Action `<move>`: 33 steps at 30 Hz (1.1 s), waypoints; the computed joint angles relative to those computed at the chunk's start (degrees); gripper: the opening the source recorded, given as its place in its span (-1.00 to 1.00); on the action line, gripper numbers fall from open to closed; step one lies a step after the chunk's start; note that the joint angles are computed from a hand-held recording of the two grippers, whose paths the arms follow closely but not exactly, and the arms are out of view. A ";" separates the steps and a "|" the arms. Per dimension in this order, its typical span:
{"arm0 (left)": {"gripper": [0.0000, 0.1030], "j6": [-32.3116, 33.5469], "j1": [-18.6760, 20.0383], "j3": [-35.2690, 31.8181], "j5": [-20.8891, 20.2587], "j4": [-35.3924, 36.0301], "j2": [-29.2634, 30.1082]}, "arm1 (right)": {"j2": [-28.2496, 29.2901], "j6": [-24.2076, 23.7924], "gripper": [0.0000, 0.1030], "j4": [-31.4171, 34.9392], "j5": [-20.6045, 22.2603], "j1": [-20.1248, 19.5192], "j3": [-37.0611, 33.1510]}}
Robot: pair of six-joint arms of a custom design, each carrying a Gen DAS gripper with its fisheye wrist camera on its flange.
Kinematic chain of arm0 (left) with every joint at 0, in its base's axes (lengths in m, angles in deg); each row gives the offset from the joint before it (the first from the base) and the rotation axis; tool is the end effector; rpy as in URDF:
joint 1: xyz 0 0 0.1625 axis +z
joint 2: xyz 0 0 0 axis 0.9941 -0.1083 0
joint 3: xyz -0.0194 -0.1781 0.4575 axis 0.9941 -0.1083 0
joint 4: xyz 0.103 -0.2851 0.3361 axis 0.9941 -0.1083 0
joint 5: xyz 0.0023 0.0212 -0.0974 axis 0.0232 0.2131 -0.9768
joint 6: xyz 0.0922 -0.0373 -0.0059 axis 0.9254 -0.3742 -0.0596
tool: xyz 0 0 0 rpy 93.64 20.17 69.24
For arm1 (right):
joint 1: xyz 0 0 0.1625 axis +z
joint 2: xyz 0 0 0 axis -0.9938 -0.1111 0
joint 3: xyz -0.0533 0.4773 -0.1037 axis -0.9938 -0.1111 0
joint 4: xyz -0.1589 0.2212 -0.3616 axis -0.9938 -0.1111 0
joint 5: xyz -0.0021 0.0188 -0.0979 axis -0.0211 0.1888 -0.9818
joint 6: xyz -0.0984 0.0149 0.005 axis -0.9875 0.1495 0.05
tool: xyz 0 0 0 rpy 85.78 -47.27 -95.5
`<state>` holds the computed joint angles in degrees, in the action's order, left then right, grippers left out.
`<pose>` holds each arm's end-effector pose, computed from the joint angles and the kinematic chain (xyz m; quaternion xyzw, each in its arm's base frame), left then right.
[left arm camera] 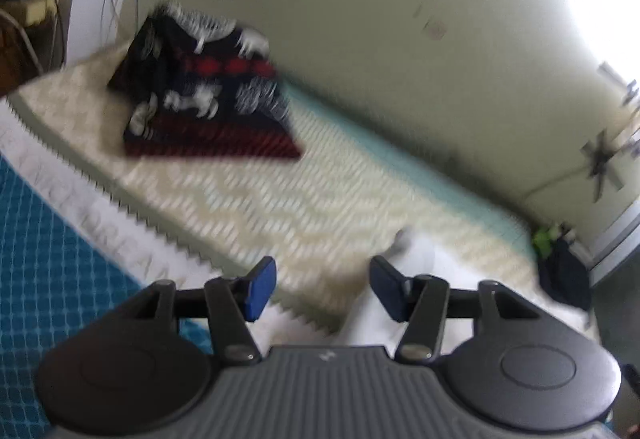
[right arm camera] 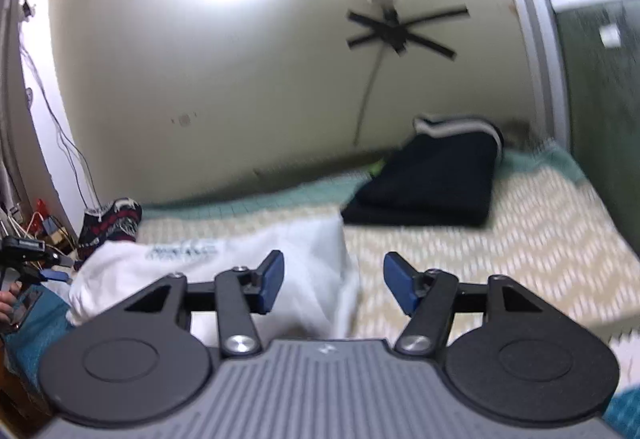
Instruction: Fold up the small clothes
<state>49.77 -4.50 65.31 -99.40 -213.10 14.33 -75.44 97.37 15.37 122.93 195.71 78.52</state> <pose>-0.0068 -0.8158 0.3208 0.2204 0.9363 -0.2635 0.0729 0.2396 -0.4334 0.1199 0.0256 -0.7367 0.5948 0.3206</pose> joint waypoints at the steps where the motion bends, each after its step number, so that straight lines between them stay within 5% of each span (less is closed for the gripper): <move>1: -0.04 0.82 0.02 0.59 -2.98 -0.14 -0.61 | 0.28 -0.37 0.15 0.71 -1.04 -0.07 -0.89; 5: -0.02 6.87 -1.46 3.89 -9.48 -0.83 -1.26 | 3.88 -0.09 0.15 7.26 -6.24 -1.56 -7.33; 8: -0.03 10.99 -2.46 4.65 -10.30 -0.77 1.12 | 8.37 0.00 0.16 15.01 -8.96 -3.01 -14.37; 10: -0.05 12.56 -2.65 3.02 -8.47 -0.16 4.39 | 11.35 -0.91 0.17 19.41 -8.64 -4.03 -18.90; 12: -0.29 12.75 -2.93 1.03 -3.42 -1.29 7.77 | 13.50 -0.59 0.17 23.51 -6.71 -5.39 -22.37; 13: -0.56 12.36 -2.65 -0.61 -1.79 -1.56 9.71 | 14.29 -0.83 0.15 24.27 -4.19 -6.02 -23.48; 15: -0.85 12.72 -1.98 -2.20 -2.52 -4.33 11.41 | 13.85 0.82 -0.27 22.94 -1.14 -8.00 -22.67; 17: -0.89 10.45 -1.39 -4.04 -3.94 -2.32 12.00 | 10.85 4.74 -0.58 19.30 -4.72 -9.62 -17.95; 21: -0.89 10.86 -1.25 -3.66 -4.04 -0.69 11.11 | 9.19 8.12 -0.53 15.92 -4.15 -8.56 -13.85; 23: -0.78 9.21 -1.17 -2.61 -4.87 -0.28 9.70 | 7.48 9.73 -0.19 14.39 -5.06 -7.86 -10.86; 25: -0.65 7.32 -0.54 -0.72 -8.06 -1.84 7.90 | 5.17 11.38 -0.06 8.82 -5.30 -6.72 -6.37; 28: -0.51 6.68 0.48 1.71 -13.24 -3.38 5.27 | 1.76 16.30 -0.03 4.64 -6.49 -5.39 -1.77; 33: 0.09 2.76 2.02 3.77 -11.85 -8.58 2.67 | 1.23 14.58 -0.03 8.46 -16.99 -4.14 -1.74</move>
